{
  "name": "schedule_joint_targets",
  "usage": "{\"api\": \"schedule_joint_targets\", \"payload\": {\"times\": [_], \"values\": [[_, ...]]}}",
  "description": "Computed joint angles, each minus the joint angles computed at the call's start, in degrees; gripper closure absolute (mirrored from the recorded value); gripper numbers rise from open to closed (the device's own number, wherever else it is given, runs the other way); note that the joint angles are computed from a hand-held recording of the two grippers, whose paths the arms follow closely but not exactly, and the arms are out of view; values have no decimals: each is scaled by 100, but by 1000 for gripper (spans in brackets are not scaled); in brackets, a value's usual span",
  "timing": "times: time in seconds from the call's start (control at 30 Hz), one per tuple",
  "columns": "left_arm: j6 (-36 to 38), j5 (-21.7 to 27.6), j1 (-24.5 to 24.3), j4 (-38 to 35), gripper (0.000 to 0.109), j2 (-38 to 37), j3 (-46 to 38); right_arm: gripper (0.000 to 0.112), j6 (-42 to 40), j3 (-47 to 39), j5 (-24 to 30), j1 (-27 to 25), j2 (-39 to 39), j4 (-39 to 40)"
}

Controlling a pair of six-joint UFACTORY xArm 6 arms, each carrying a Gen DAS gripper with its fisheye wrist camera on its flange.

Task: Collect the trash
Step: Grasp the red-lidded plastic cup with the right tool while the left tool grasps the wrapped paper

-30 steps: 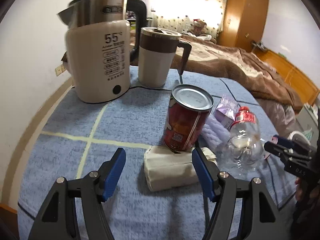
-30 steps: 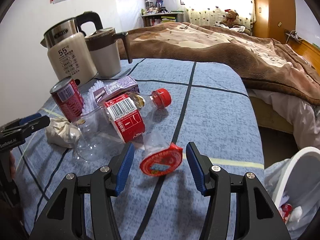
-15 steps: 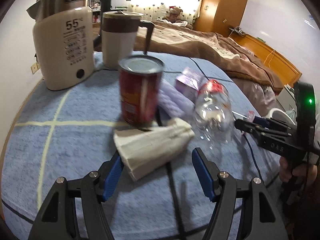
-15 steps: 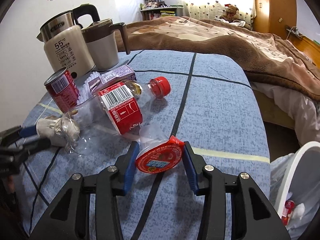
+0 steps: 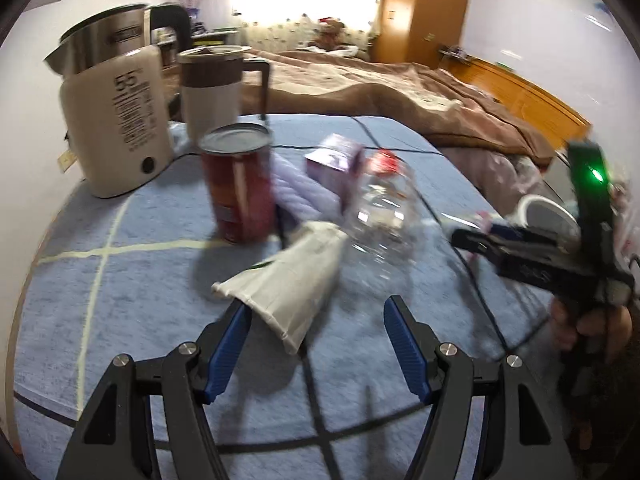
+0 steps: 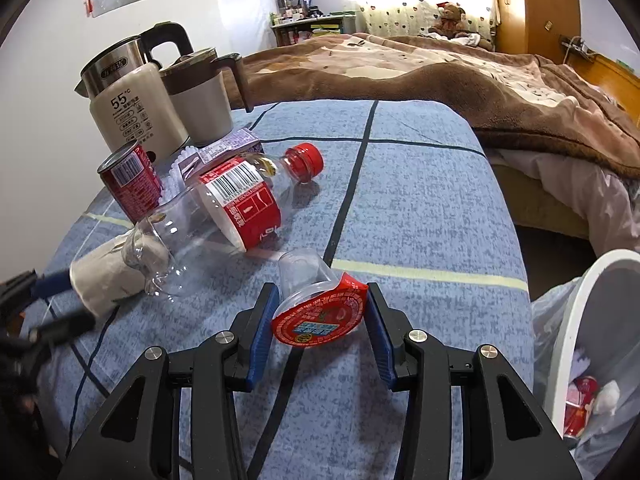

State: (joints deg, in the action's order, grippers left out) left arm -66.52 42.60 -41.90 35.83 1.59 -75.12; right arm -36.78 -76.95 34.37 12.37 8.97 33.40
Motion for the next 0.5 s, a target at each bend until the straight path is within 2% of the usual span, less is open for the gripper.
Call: {"api": "schedule_joint_targets", "payload": {"times": [0.07,0.13,0.2,0.3,0.4,0.5], "values": [[-35,-48,116,-31,38,41,-2,68,0,9,1,-4,-12,25],[-96,410,46,185,38,198,-264,68,-13,26,12,-17,-32,57],[-184,615,-13,477,38,191,-287,68,-8,34,30,-34,-40,75],[-297,397,65,579,38,-42,-3,68,-16,28,51,-32,-33,80],[-315,547,82,776,38,-141,60,68,-139,54,58,-11,-58,180],[146,24,281,413,38,-95,121,68,-150,66,73,-1,-52,177]]}}
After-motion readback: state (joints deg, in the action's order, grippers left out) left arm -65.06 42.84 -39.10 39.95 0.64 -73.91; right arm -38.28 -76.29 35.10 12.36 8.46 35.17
